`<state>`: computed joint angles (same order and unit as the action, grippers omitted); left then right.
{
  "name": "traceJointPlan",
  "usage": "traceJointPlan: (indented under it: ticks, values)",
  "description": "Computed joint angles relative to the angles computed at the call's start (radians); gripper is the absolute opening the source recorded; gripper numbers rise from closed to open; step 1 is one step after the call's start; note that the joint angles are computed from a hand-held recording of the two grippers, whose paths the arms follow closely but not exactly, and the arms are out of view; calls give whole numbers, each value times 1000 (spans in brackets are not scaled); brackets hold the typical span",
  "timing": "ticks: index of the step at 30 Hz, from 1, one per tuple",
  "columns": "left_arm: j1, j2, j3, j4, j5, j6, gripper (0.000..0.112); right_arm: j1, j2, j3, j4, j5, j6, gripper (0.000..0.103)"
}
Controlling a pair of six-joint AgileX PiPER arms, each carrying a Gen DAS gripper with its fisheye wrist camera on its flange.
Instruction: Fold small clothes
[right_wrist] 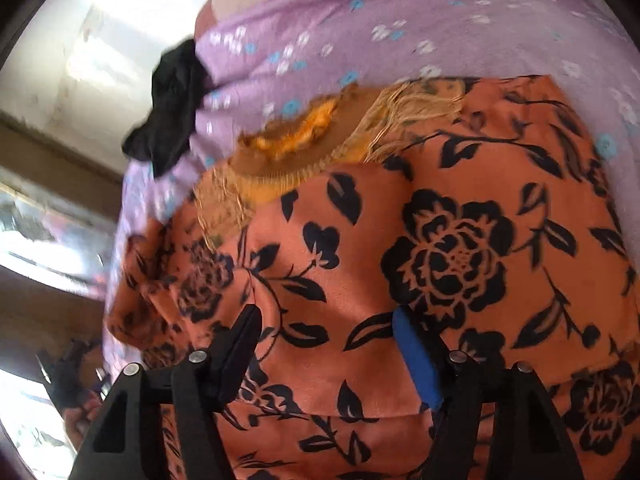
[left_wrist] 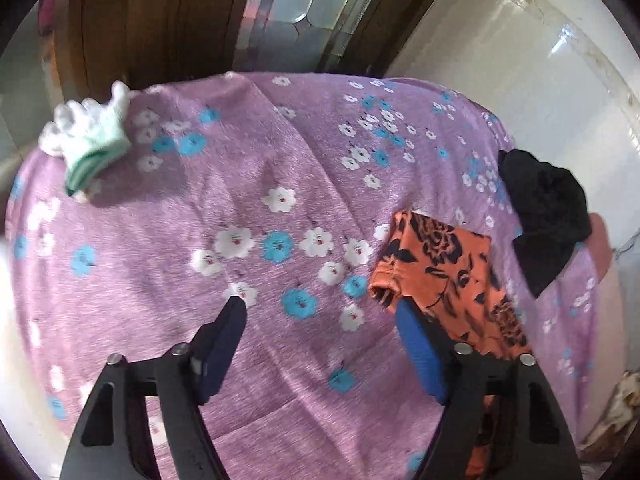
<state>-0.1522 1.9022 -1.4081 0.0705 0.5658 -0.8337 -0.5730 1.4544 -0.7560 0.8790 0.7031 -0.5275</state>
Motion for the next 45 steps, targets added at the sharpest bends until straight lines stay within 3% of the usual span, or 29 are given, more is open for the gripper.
traceJointPlan:
  ticks: [2,7,10,12,14,17,18,20,22,24,27,32,39,42,45]
  values:
    - [11,18,-14,-74,-6,63,77,6,-28,16,20,-34,-38,72]
    - [51,94,-86,-340,-36,275,77,28,-69,32,33,-15,-23,72]
    - [65,164,-172,-398,14,348,77,65,-52,36,25,-36,-7,72]
    - [48,182,-205,-345,-1,330,75,67,-55,41,24,-39,-6,72]
    - [49,206,-243,-421,9,422,75,66,-56,42,22,-39,-7,72]
    - [59,249,-282,-593,39,575,56,70,-46,38,24,-47,-4,72]
    - [57,259,-295,-596,50,580,48,73,-40,37,26,-47,-3,72]
    - [48,272,-320,-556,50,562,44,81,-34,36,26,-54,-1,72]
    - [60,287,-332,-620,61,623,21,92,-29,33,19,-57,6,72]
    - [78,299,-325,-726,68,701,14,97,-26,33,18,-61,9,72]
    - [73,276,-300,-735,48,718,12,94,-23,34,29,-59,4,72]
    - [68,189,-210,-888,-2,876,11,90,-23,34,38,-66,-3,72]
    - [-4,112,-223,-1031,51,1027,10,95,-76,52,109,-88,-76,72]
    - [-45,72,-209,-1154,73,1126,10,67,-95,68,231,-38,-193,72]
    - [-117,51,-224,-1242,84,1176,10,-10,-80,86,402,120,-354,72]
